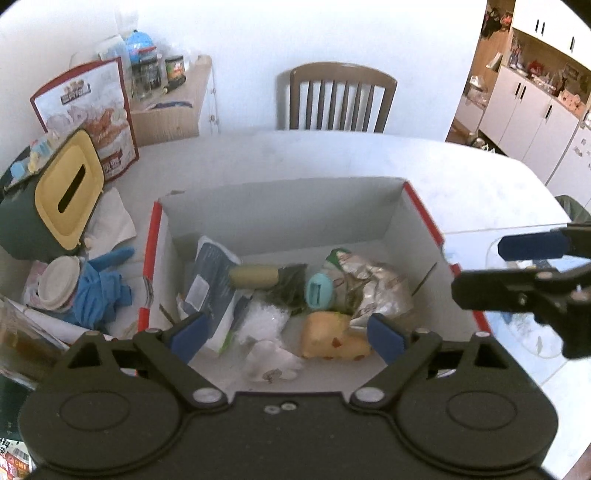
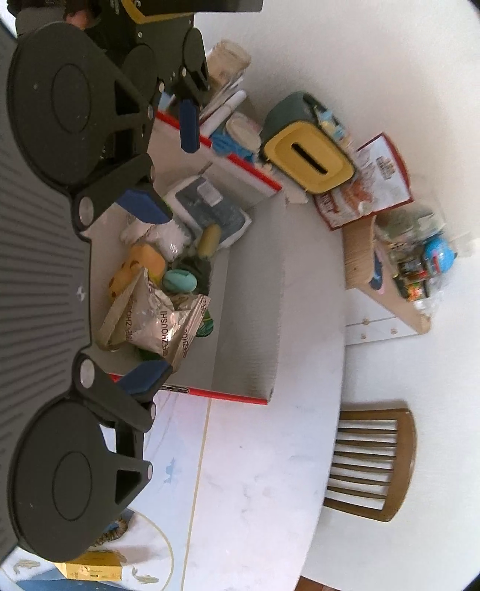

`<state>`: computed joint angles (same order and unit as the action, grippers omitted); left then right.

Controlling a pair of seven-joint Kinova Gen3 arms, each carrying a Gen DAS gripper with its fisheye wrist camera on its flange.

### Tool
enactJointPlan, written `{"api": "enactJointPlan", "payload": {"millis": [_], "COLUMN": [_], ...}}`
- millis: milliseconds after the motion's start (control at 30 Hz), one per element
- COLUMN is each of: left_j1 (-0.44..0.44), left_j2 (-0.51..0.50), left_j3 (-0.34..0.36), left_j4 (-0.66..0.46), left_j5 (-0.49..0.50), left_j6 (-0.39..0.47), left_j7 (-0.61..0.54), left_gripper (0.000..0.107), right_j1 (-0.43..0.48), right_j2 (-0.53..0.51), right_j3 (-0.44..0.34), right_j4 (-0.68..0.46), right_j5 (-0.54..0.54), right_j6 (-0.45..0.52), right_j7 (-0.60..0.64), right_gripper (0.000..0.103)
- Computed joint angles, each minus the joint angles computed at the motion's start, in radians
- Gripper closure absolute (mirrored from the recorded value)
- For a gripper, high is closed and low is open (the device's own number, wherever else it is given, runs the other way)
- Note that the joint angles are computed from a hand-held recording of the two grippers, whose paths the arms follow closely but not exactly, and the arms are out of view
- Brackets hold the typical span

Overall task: Organize objects
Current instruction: 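Move both open grippers back from the box to the mat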

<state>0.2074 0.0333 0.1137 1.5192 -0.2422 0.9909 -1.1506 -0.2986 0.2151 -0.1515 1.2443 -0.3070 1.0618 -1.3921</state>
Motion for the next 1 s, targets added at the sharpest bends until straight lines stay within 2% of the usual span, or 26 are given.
{"api": "enactJointPlan", "payload": {"millis": [200,300,500,633,1000], "left_j1": [0.028,0.052,0.109,0.164,0.345], "left_j2": [-0.01,-0.006,0.023,0.053,0.201], "left_j3": [0.023,0.037,0.057,0.066,0.043], "left_j4": [-0.014,-0.025,-0.063,-0.091,-0.252], "left_j5": [-0.033,-0.071,-0.12,-0.166,-0.246], "left_j6": [0.008,0.01,0.023,0.023,0.064], "left_j7": [0.044,0.08,0.163,0.223,0.337], "left_gripper": [0.012,0.005,0.005,0.005,0.005], "right_j1": [0.05,0.075,0.148,0.185,0.333], "right_j2": [-0.069,-0.096,-0.148,-0.179,-0.142], "right_j3": [0.007,0.019,0.064,0.096,0.177], "right_j4": [0.064,0.089,0.151,0.193,0.184], "right_j5": [-0.075,-0.115,-0.213,-0.235,-0.348], "right_j6": [-0.02,-0.019,-0.009,-0.024,0.056], "right_j7": [0.072,0.115,0.247,0.346,0.538], "right_gripper": [0.016,0.014,0.012,0.012,0.011]}}
